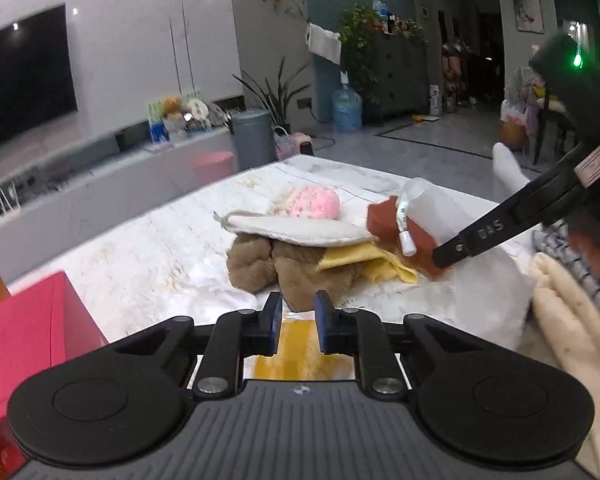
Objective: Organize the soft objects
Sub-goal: 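Grasp the yellow snack packet with the left gripper and lift it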
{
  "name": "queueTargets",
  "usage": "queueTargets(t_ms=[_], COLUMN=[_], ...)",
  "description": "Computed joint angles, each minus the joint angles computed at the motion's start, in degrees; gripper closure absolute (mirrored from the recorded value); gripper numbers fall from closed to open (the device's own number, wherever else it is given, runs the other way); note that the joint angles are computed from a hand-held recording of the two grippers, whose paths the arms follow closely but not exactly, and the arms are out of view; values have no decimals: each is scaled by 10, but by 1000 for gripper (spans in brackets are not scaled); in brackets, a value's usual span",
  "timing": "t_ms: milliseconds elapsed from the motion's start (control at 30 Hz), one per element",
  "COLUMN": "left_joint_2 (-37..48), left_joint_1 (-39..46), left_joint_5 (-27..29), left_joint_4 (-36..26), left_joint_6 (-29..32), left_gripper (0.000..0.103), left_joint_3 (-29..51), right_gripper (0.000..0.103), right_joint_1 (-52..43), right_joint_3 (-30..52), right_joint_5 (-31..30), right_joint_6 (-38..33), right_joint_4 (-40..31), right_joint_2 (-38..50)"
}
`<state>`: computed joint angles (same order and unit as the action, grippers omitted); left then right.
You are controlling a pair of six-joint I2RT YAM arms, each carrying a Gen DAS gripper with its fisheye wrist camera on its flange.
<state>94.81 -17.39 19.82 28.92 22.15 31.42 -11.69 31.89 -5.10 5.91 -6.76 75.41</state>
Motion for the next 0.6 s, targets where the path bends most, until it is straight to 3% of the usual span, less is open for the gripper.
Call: queueTargets(t_ms=[133,233,267,300,367,433,467,533,600], left_joint_2=[33,78,85,96,115,126,132,148,158], left_joint_1=[-2,-3,-4,-8,-7,-2,-3,0,18], left_joint_5=[-13,-19,-32,-48,-51,-26,-24,-16,21], left_joint_4=[-33,-64,-39,-11,5,-57,-52,-45,-50], left_joint_6=[61,96,95,84,53,45,42,44,33], left_gripper=[76,43,26,21,17,14,12,19,33], left_joint_3=[21,47,35,28,30,64,67,75,84], right_gripper=[101,101,101,101,100,101,100,100,101], right_joint_1=[-1,-6,-9,-11,-13,-9,-6,-3,-1], right_joint_3=[-1,-2,-3,-3,-1,1,2,3,4], right_joint_5=[8,8,3,-3,-11,-6,-3,-3,-5], right_joint_6=[7,2,-1,-2,-3,-6,-7,-7,-6], right_joint_4=[-1,-4,-4,-4,-5,-6,-7,-8,-9], right_joint_2=[11,7,4,2,2,3,4,5,5])
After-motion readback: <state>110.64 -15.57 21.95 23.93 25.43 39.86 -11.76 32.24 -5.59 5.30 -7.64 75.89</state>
